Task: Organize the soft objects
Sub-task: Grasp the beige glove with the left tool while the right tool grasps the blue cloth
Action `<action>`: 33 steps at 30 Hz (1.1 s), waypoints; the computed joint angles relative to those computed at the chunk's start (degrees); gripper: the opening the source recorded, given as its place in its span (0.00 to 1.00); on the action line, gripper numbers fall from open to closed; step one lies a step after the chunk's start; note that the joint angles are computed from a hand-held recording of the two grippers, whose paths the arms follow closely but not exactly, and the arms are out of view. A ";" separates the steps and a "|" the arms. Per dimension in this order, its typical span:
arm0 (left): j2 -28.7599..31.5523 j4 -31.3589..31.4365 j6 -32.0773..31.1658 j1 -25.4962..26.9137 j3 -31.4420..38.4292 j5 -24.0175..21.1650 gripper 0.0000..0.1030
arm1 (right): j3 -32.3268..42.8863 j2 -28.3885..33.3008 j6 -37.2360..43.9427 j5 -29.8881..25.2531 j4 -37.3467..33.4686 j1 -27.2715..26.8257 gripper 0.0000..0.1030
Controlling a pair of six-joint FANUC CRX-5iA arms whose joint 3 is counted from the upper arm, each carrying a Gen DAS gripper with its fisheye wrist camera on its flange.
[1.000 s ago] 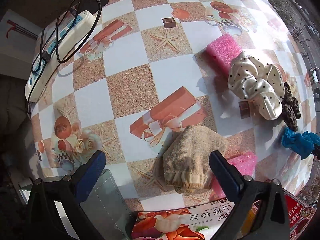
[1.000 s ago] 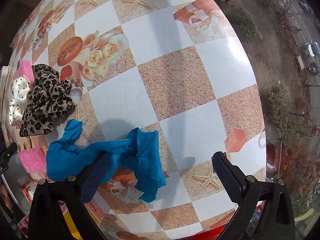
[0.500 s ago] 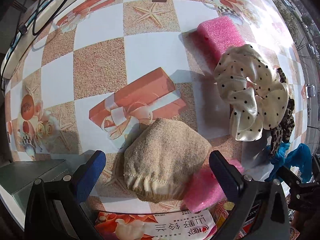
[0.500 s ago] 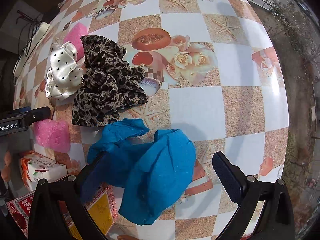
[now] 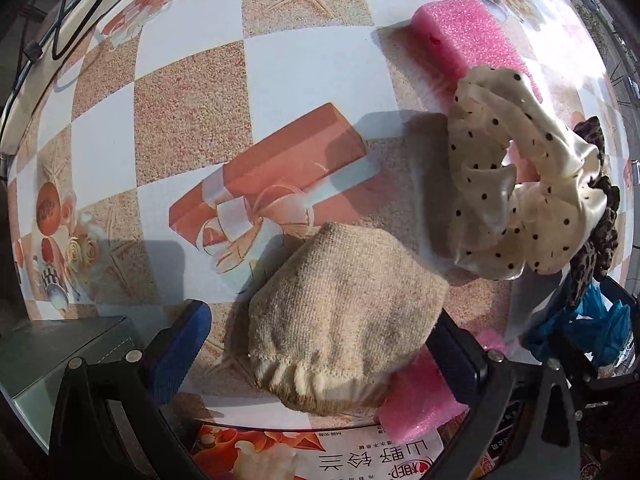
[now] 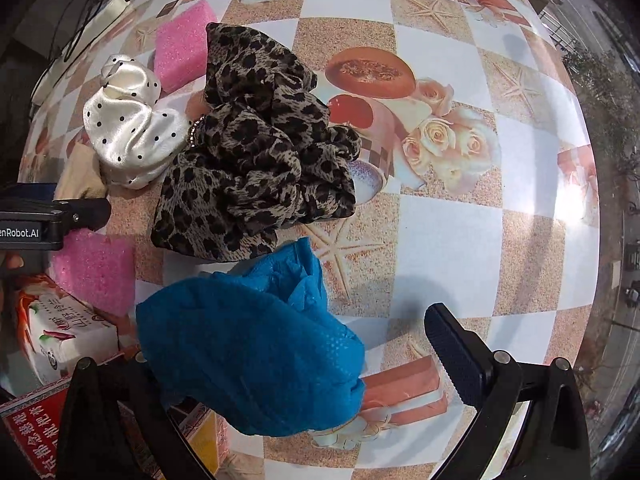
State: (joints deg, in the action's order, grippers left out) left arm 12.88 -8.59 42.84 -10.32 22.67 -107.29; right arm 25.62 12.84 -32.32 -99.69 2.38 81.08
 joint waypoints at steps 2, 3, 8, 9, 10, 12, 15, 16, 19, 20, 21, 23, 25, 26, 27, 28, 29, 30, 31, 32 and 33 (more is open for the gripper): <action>1.72 0.09 2.19 -2.11 2.37 -1.01 1.00 | 1.43 1.13 3.84 0.11 0.80 -1.08 0.99; 1.71 0.41 2.80 -2.70 2.41 -0.94 1.00 | 1.77 1.37 5.04 0.44 0.53 -1.30 0.98; -0.05 2.76 2.02 -2.76 0.96 0.96 0.71 | 9.00 6.22 7.29 -1.65 -0.97 -2.85 0.59; -0.55 3.38 1.32 -2.61 0.78 1.42 0.63 | 8.48 5.71 7.68 -1.35 -1.44 -3.26 0.46; -0.64 3.77 0.86 -2.58 0.93 1.46 0.45 | 8.35 5.43 7.77 -0.49 -1.47 -3.33 0.39; -0.63 4.57 0.86 -2.27 1.55 1.45 0.34 | 9.37 5.68 7.49 -0.81 -0.70 -3.54 0.32; -1.84 6.91 1.61 -1.02 1.99 3.46 0.31 | 9.28 4.46 6.08 -0.80 1.69 -4.37 0.32; -2.50 7.46 1.69 -0.66 2.03 4.50 0.31 | 9.19 4.03 4.65 -0.72 2.61 -3.93 0.32; -4.21 9.71 1.71 0.56 2.62 6.83 0.31 | 9.02 2.43 0.53 -1.75 5.11 -2.55 0.32; -4.53 10.70 1.79 1.09 3.11 6.97 0.31 | 8.25 1.59 -0.79 -1.75 5.90 -1.98 0.32; -4.16 11.47 2.14 1.25 4.72 6.42 0.31 | 5.86 0.24 -2.25 -0.70 6.46 -1.42 0.32; -4.53 12.88 1.95 1.97 5.78 6.06 0.31 | 5.52 -0.33 -4.20 -0.84 7.80 -0.62 0.32; -5.81 14.32 0.52 3.33 5.55 6.18 0.31 | 6.04 -0.22 -5.20 -1.56 8.93 -0.21 0.32; -5.98 15.02 -0.35 3.99 5.81 5.97 0.31 | 6.27 -0.55 -5.32 -2.21 9.59 -0.04 0.32; -6.90 15.78 -1.75 5.16 4.76 6.24 0.31 | 6.85 -0.41 -5.48 -2.82 10.27 0.20 0.32; -7.54 16.30 -2.87 5.95 4.18 6.31 0.31 | 6.36 -0.90 -5.59 -3.01 10.84 0.34 0.32; -7.97 16.62 -3.63 6.38 4.17 5.97 0.31 | 7.46 -0.15 -5.48 -3.44 11.30 0.32 0.32; -8.72 16.97 -4.68 7.08 3.84 5.59 0.31 | 9.04 0.67 -5.65 -4.26 11.88 0.63 0.32; -9.25 17.14 -5.46 7.60 3.57 5.22 0.31 | 10.24 1.26 -5.87 -4.91 12.44 0.91 0.32; -10.02 17.35 -6.53 8.39 2.92 4.73 0.31 | 11.59 2.09 -5.62 -5.44 12.79 0.77 0.32; -10.49 17.63 -7.37 9.05 2.65 4.14 0.31 | 12.96 3.00 -5.23 -6.06 13.04 0.55 0.32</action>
